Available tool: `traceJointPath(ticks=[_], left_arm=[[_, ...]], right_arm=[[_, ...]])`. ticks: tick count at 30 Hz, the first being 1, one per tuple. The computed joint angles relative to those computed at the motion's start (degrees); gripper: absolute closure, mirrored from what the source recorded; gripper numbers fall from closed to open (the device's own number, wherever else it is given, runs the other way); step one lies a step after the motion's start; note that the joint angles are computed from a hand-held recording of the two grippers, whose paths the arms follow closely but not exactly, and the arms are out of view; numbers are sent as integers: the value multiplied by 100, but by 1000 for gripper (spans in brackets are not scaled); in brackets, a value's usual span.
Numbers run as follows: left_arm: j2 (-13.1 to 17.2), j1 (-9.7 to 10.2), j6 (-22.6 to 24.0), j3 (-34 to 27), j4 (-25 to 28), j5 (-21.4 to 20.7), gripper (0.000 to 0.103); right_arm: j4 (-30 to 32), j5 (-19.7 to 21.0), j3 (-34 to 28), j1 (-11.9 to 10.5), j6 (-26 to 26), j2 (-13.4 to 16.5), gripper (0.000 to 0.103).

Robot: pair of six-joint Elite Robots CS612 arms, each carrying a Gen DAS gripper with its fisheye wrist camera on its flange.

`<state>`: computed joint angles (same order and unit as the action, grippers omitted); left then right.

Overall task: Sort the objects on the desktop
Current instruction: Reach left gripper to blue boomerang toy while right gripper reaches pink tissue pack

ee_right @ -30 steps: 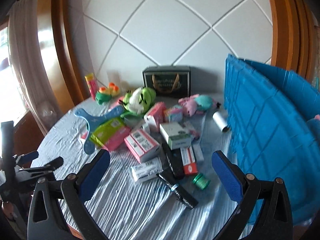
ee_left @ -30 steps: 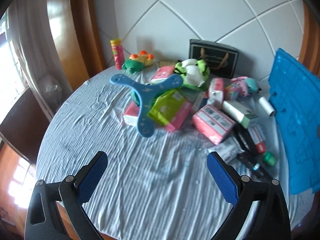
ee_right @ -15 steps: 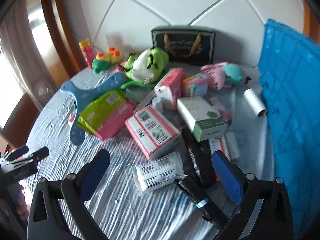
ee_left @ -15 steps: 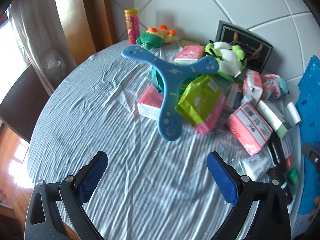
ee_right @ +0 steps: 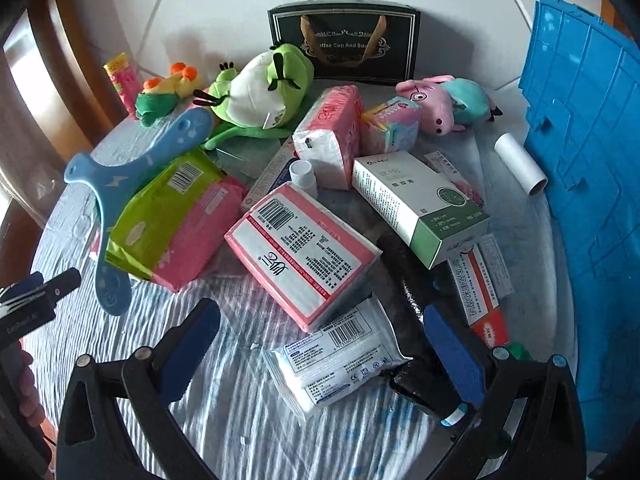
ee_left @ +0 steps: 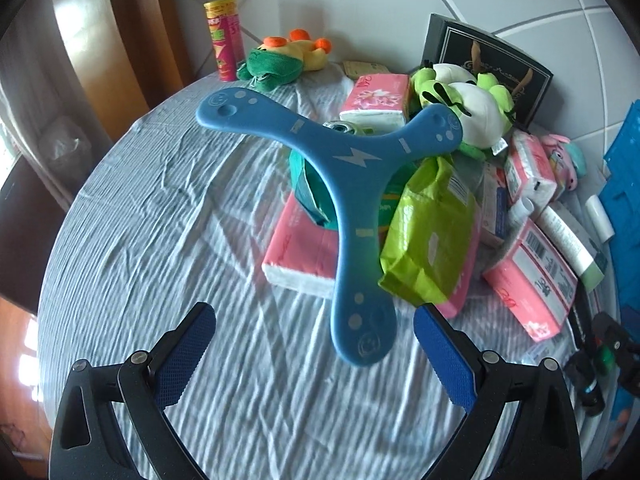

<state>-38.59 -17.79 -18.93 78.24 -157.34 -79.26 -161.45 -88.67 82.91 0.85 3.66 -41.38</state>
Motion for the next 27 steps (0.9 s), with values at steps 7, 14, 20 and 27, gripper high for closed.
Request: traceJointPath(ticks=[7, 14, 20, 27], left_arm=[[366, 12, 17, -715, 254, 140, 2], [785, -4, -25, -1410, 632, 215, 3], [971, 15, -196, -1665, 744, 178, 11], [900, -21, -341, -1442, 624, 149, 32]], right_arm=[[439, -59, -419, -1, -59, 216, 0], [635, 91, -872, -28, -335, 471, 0], [1126, 269, -1327, -38, -874, 736, 0], [1648, 321, -1705, -6, -2048, 993, 0]])
